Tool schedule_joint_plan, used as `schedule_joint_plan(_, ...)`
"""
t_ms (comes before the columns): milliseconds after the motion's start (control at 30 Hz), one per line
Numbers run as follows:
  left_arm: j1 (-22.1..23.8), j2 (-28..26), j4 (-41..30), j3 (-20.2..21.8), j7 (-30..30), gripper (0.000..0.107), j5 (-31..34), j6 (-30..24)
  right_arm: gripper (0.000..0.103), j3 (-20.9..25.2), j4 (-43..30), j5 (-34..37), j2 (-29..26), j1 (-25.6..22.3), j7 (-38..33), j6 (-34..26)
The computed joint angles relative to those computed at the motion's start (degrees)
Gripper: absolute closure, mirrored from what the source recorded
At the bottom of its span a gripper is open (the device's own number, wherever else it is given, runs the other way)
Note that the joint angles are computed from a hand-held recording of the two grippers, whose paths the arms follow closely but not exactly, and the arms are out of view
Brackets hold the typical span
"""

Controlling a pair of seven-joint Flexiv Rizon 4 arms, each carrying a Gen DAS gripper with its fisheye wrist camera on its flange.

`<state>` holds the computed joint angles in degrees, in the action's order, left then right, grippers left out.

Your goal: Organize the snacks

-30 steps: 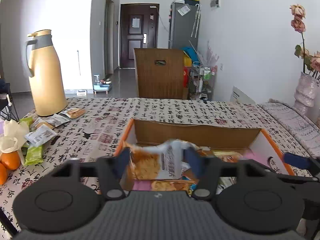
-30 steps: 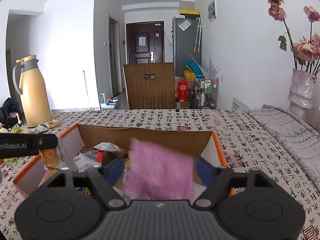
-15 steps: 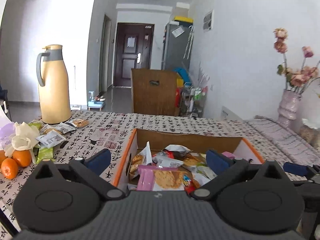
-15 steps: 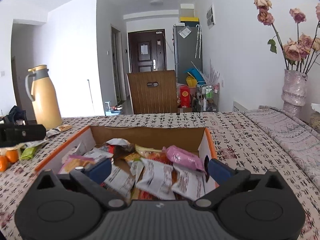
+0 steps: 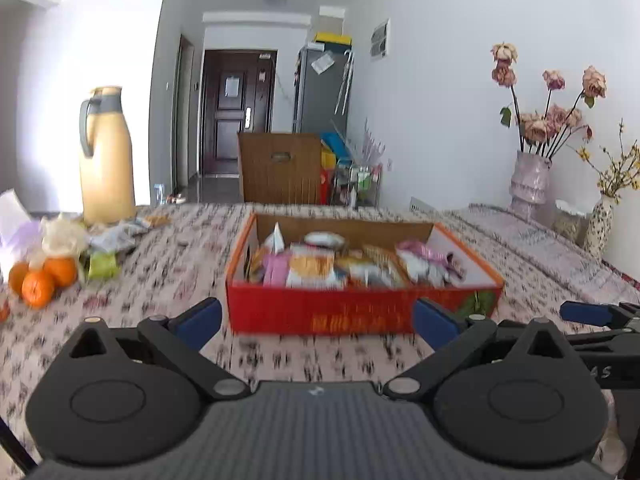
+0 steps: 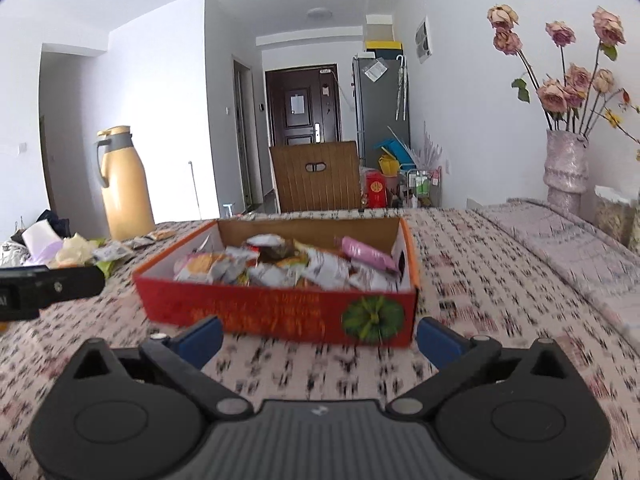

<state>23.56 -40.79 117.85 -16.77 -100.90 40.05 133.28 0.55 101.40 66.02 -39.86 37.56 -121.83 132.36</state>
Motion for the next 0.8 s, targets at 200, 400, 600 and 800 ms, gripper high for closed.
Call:
schedule_joint_plan(200, 3.2, -0.9, 3.2, -1.3, -1.3, 0.004, 2.8, -2.0, 0.000, 2.6, 4.7, -1.4, 0.4, 0.4, 5.1, 1.7)
schedule_joint_plan(400, 4.2, -1.4, 5.0, -1.0, 0.5, 0.004, 2.7, -1.2, 0.000, 1.9, 6.5, -1.4, 0.4, 2.0, 7.2, 1.4)
schedule_joint_plan(600, 5.2, -1.8, 5.6, -1.8, 1.6, 0.004, 2.1, -2.3, 0.000, 1.1, 7.1, -1.7, 0.3, 2.9, 8.2, 0.9)
schedule_joint_plan(800, 5.9, -2.3, 5.9, -3.0, 2.9, 0.004, 1.4, -3.1, 0.000, 0.1, 7.2, -1.7, 0.3, 3.6, 8.6, -0.2)
